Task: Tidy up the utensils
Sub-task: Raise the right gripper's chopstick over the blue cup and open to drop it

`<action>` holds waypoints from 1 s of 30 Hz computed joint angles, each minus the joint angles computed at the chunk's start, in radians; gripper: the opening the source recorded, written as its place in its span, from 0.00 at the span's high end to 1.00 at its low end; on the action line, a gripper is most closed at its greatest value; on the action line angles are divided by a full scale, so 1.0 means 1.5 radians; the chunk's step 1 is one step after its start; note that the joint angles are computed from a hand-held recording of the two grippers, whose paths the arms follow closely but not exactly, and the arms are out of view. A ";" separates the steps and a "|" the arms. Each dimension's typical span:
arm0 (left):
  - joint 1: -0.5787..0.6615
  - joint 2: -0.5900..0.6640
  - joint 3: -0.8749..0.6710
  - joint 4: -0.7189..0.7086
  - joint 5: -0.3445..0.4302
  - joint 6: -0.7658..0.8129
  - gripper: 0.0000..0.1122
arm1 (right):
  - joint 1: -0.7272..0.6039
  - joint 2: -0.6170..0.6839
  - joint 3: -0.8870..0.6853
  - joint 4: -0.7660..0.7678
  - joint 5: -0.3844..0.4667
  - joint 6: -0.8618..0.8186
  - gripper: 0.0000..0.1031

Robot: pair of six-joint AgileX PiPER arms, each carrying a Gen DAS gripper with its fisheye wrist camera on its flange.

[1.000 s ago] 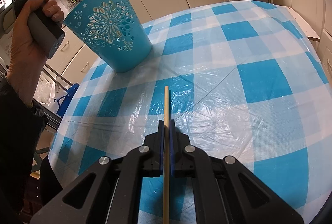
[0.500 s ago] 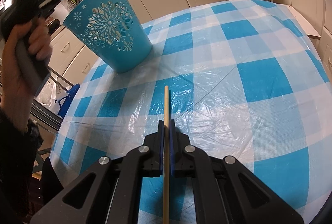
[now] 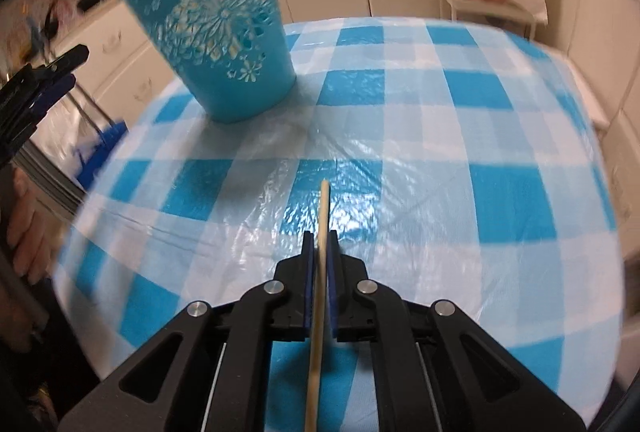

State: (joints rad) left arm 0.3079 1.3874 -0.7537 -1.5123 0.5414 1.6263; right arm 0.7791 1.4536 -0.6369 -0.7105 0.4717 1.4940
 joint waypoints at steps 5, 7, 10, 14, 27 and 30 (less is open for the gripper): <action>0.055 0.041 0.023 0.000 0.060 0.022 0.50 | 0.039 0.025 -0.050 0.035 0.076 -0.077 0.95; 0.067 0.057 0.028 -0.013 0.076 0.044 0.50 | 0.022 -0.038 -0.013 0.033 0.011 -0.038 0.95; 0.075 0.087 0.024 -0.011 0.089 0.034 0.49 | 0.037 -0.117 -0.017 -0.055 0.007 0.055 0.95; 0.095 0.114 0.017 -0.029 0.111 0.026 0.45 | 0.036 -0.177 -0.103 -0.166 0.032 0.109 0.95; 0.123 0.138 0.007 -0.019 0.154 -0.002 0.40 | -0.049 0.044 -0.414 -0.522 0.049 0.312 0.95; 0.127 0.145 0.003 -0.019 0.164 -0.003 0.40 | -0.063 0.108 -0.458 -0.564 0.077 0.335 0.95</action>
